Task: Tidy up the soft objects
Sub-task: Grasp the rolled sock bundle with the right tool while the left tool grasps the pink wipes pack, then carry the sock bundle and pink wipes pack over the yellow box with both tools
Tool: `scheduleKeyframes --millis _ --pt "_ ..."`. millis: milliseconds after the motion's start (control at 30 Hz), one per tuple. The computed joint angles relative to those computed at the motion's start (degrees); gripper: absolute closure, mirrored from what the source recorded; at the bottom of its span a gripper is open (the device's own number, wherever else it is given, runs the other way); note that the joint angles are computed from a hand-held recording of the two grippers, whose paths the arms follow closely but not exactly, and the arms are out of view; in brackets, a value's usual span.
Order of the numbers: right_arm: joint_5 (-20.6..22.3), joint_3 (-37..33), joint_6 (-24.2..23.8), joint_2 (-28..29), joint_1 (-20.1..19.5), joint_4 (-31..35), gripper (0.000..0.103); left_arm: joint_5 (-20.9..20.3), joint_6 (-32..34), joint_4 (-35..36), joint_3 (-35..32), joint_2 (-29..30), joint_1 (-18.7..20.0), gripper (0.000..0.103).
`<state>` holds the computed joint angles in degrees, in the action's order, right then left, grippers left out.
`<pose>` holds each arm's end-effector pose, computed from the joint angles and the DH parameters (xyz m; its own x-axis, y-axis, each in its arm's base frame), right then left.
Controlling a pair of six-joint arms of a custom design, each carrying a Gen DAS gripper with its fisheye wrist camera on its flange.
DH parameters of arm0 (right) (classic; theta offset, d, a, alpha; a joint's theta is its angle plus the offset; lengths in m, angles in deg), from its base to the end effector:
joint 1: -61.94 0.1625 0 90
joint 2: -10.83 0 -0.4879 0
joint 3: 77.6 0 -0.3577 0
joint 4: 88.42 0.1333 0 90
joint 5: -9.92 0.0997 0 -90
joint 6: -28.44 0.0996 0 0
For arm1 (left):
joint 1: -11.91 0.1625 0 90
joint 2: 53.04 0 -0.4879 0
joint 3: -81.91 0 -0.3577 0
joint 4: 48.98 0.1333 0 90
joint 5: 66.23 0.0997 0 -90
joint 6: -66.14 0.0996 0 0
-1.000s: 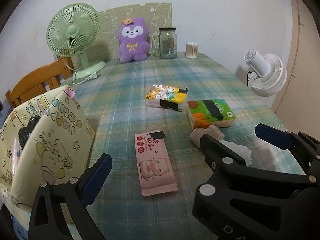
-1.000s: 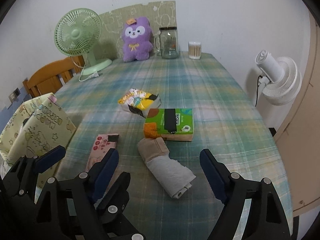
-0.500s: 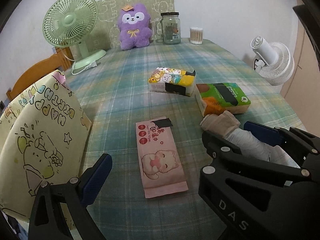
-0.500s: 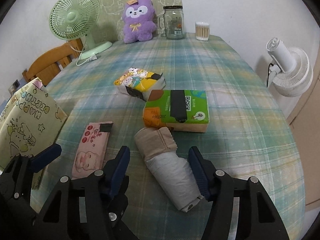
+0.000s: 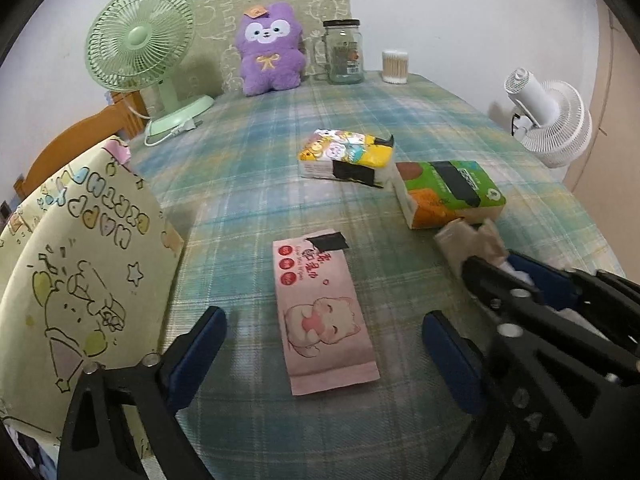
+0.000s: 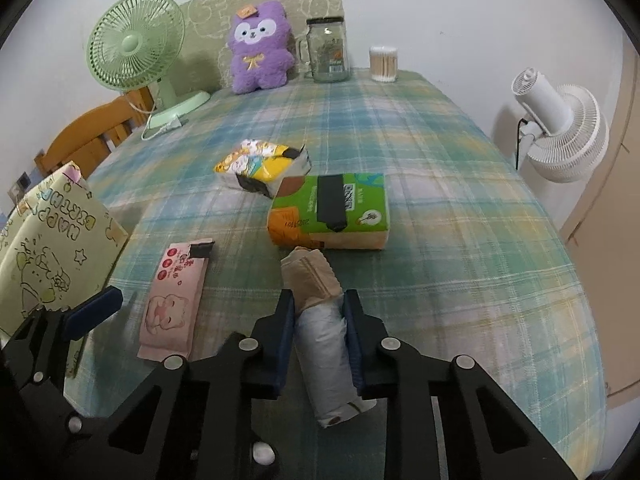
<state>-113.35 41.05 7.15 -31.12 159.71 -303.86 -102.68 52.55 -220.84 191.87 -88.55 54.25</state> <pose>0.1555 -0.5576 0.1606 -0.7915 0.0381 0.6100 -0.4041 0.7161 -0.5691 -0.2994 -0.5616 0.0555 -0.6357 0.2020 -0.7450 0.6004 0.7360 -0.3128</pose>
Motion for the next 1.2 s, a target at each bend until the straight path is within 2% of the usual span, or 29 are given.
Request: scheduleKeyframes --millis 67,167,467,600,667,733,833,1200 --pt "0.2 0.7 -1.3 0.1 0.4 -3.2 0.077 0.4 0.6 -1.1 -0.1 0.1 -0.1 0.009" --pt "0.9 1.0 -1.4 -0.3 1.0 -4.4 0.077 0.6 1.3 -2.3 -0.9 0.1 0.0 0.011" --pt "0.3 -2.7 -0.3 0.1 1.1 -1.4 0.077 -0.3 -1.0 -0.3 -3.4 0.4 1.5 0.027" --pt "0.1 -3.7 0.0 0.5 1.0 0.0 0.077 -0.8 -2.5 2.2 -4.0 0.3 1.9 0.03" --pt "0.3 -3.9 -0.1 0.5 0.9 0.6 0.077 -2.0 -3.6 4.2 -4.4 0.0 2.2 0.042" --pt "0.4 -4.0 0.0 0.6 0.8 0.8 0.077 -2.6 -3.6 3.9 -4.2 -0.1 2.3 0.046" --pt "0.3 -3.9 0.3 0.6 0.8 0.7 0.077 -3.2 -3.6 3.4 -3.8 -0.3 2.1 0.06" --pt "-0.5 -1.5 0.4 -0.2 1.3 -2.5 0.077 -3.5 -2.5 1.3 -1.4 -1.1 0.0 0.063"
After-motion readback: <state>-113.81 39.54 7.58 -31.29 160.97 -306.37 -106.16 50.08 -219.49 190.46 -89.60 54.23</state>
